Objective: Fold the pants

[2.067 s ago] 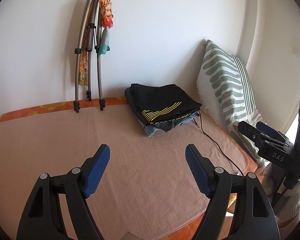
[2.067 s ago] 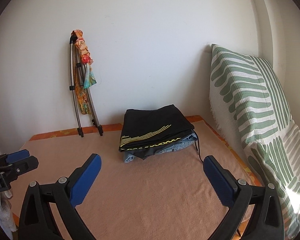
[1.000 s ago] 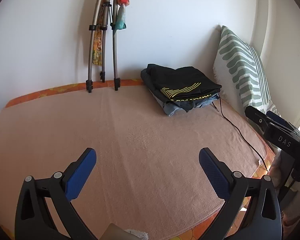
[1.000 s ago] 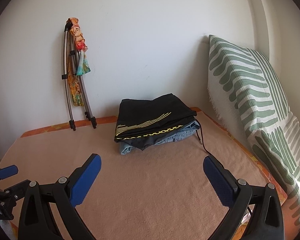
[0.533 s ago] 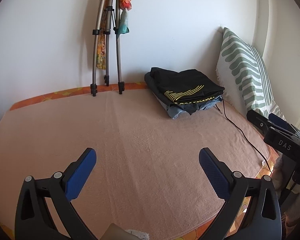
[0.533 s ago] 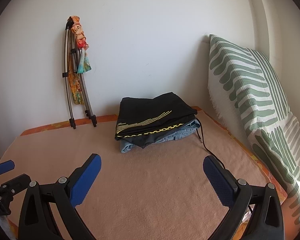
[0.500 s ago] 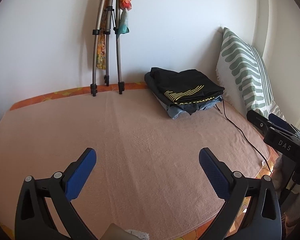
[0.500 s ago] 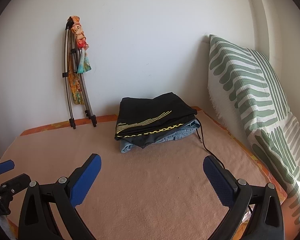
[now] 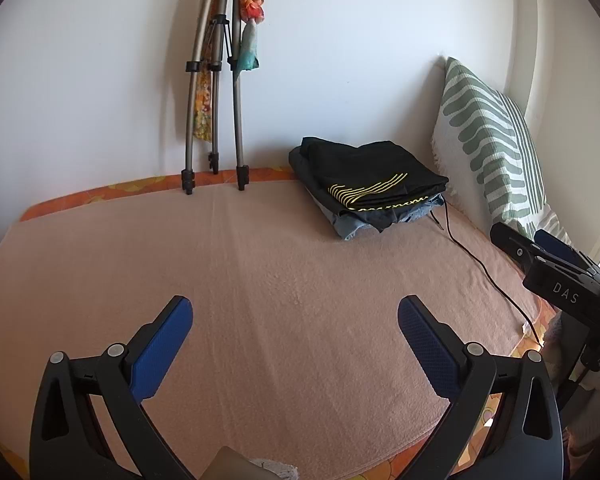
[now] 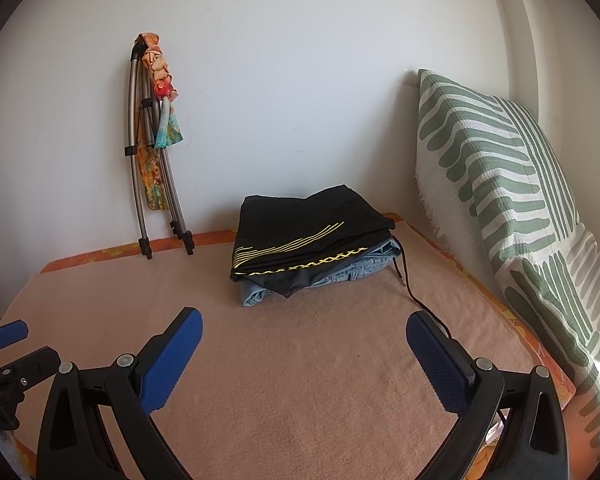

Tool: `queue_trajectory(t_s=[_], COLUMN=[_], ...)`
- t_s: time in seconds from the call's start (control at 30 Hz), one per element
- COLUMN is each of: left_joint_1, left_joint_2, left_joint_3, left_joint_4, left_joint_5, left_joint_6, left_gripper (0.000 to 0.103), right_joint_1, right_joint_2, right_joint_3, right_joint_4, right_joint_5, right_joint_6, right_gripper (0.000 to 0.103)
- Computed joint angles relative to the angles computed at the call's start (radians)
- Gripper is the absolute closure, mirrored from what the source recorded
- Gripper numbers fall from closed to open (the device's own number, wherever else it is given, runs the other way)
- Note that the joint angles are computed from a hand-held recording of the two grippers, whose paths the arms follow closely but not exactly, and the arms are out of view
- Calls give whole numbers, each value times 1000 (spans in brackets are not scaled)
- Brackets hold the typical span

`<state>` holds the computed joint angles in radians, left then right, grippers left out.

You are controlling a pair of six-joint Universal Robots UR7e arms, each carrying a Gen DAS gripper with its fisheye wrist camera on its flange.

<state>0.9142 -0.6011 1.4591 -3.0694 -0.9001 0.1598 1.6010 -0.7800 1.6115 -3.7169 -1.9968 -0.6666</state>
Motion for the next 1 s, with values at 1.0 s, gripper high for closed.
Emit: queue_trajectory(t_s=[1.0], left_joint_1=[-3], left_joint_2=[-4], left_joint_3=[5], left_joint_4=[-4], left_joint_5=[-3], left_joint_6=[-9], left_gripper=[1], right_joint_1=[-1], right_joint_2=[0], right_joint_3=[1], right_joint_4=[9], right_joint_5=[6], right_joint_6=[5], right_gripper=[0])
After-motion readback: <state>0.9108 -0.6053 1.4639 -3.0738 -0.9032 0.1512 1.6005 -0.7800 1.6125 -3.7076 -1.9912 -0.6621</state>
